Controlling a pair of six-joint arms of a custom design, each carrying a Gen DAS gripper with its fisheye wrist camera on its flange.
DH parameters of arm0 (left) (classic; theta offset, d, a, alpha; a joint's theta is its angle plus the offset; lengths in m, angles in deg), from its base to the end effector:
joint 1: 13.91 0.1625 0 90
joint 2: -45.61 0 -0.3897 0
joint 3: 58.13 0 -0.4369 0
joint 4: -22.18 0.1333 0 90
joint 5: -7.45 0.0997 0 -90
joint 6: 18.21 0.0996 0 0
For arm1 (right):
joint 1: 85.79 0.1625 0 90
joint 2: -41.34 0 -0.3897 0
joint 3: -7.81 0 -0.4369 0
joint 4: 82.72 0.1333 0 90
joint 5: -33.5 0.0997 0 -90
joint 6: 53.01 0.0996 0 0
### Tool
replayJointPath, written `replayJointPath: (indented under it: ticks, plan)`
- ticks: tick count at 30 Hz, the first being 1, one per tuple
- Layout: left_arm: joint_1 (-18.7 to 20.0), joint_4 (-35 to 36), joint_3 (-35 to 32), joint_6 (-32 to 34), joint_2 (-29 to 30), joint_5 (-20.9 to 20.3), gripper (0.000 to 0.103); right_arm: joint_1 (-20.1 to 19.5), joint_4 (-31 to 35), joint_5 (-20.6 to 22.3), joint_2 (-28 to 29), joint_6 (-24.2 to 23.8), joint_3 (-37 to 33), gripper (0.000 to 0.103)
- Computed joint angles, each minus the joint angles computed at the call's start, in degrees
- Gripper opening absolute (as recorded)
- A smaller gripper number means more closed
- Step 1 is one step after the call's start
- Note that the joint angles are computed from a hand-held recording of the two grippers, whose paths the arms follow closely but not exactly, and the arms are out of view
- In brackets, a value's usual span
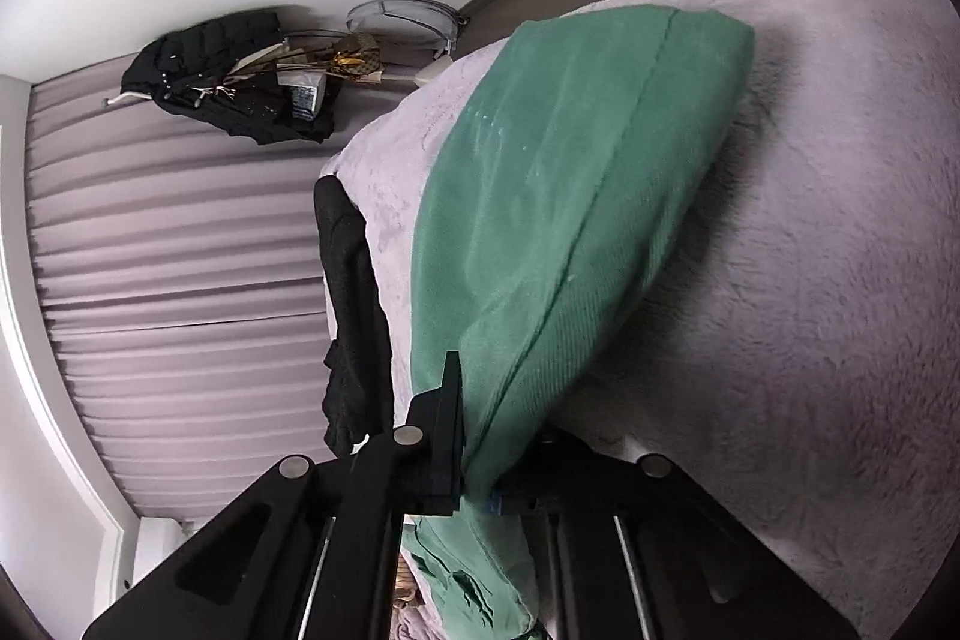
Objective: Fold large clothes
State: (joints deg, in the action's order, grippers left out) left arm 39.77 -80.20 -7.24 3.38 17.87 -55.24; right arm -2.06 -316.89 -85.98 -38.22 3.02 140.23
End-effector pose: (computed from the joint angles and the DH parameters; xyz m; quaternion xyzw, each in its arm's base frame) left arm -0.3462 -0.7732 0.0666 0.4877 0.8358 0.0603 0.2448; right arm 0.0380 -0.4255 0.2991 0.5054 0.4844 -0.7022 0.1296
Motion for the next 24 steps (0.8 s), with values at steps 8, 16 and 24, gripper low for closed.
replayJointPath:
  ticks: [8,16,24]
  plan:
    - [1.85,-3.0,-3.55,2.46,0.48,0.59,0.103,8.09,11.59,-1.17,1.03,-18.75,-10.31,0.006]
    - [5.05,-1.34,-17.57,0.93,6.42,4.2,0.103,16.23,41.3,1.12,17.6,-38.16,-38.32,0.006]
    - [8.72,3.38,-30.7,0.31,11.8,7.69,0.103,14.53,69.31,5.49,41.73,-34.48,-65.83,0.006]
